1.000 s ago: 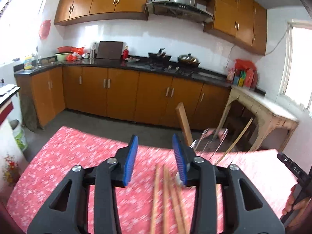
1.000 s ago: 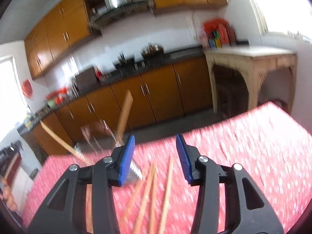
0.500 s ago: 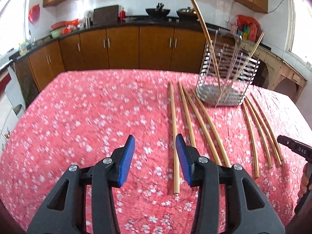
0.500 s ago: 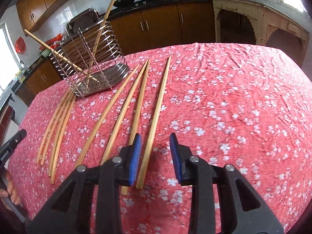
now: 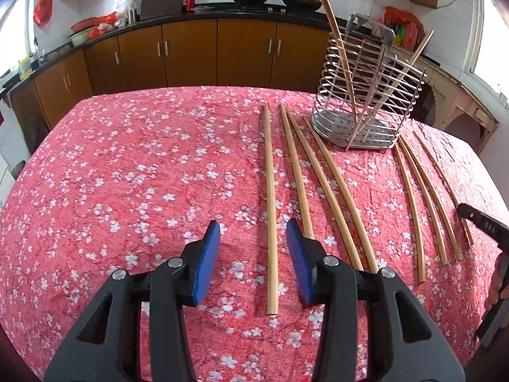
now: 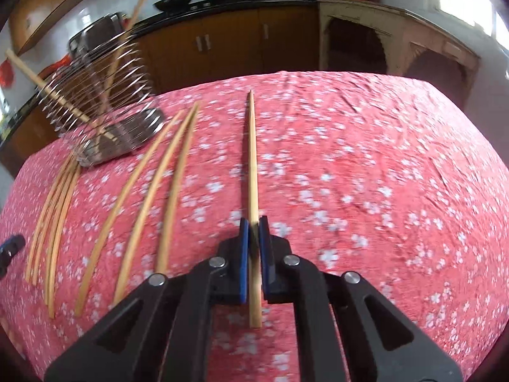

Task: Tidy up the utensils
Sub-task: 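Lower the right gripper onto a chopstick and close while the left grasps another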

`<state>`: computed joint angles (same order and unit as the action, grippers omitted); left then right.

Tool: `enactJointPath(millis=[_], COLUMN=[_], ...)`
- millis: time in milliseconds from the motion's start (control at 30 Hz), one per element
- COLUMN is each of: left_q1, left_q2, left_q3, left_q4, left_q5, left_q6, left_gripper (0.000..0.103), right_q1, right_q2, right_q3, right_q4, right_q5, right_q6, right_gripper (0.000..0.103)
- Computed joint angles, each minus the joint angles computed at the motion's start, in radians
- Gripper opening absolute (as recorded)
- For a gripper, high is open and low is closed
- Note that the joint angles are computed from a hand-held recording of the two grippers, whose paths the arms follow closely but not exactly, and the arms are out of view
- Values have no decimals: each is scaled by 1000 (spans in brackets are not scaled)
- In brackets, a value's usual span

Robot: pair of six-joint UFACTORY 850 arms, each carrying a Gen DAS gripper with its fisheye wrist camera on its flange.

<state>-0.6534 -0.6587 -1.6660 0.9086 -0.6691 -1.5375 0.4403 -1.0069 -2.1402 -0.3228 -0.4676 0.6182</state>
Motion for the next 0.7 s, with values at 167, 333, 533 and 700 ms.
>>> enactJointPath(millis=[167, 333, 533, 700], left_q1=[-1, 4, 31, 40], left_q2=[-34, -63, -35, -14], left_q3=[-42, -80, -43, -10], left_q4=[-47, -84, -74, -66], left_q5=[-11, -52, -73, -35], left_q6=[81, 132, 63, 39], left_gripper=[38, 10, 7, 8], right_q1=[-3, 0, -3, -6], right_q2=[16, 20, 29, 43], right_q3=[28, 41, 59, 83], right_q4=[-37, -51, -76, -80], right_q5=[11, 18, 22, 33], right_q6=[5, 7, 31, 36], right_gripper=[8, 8, 8, 8])
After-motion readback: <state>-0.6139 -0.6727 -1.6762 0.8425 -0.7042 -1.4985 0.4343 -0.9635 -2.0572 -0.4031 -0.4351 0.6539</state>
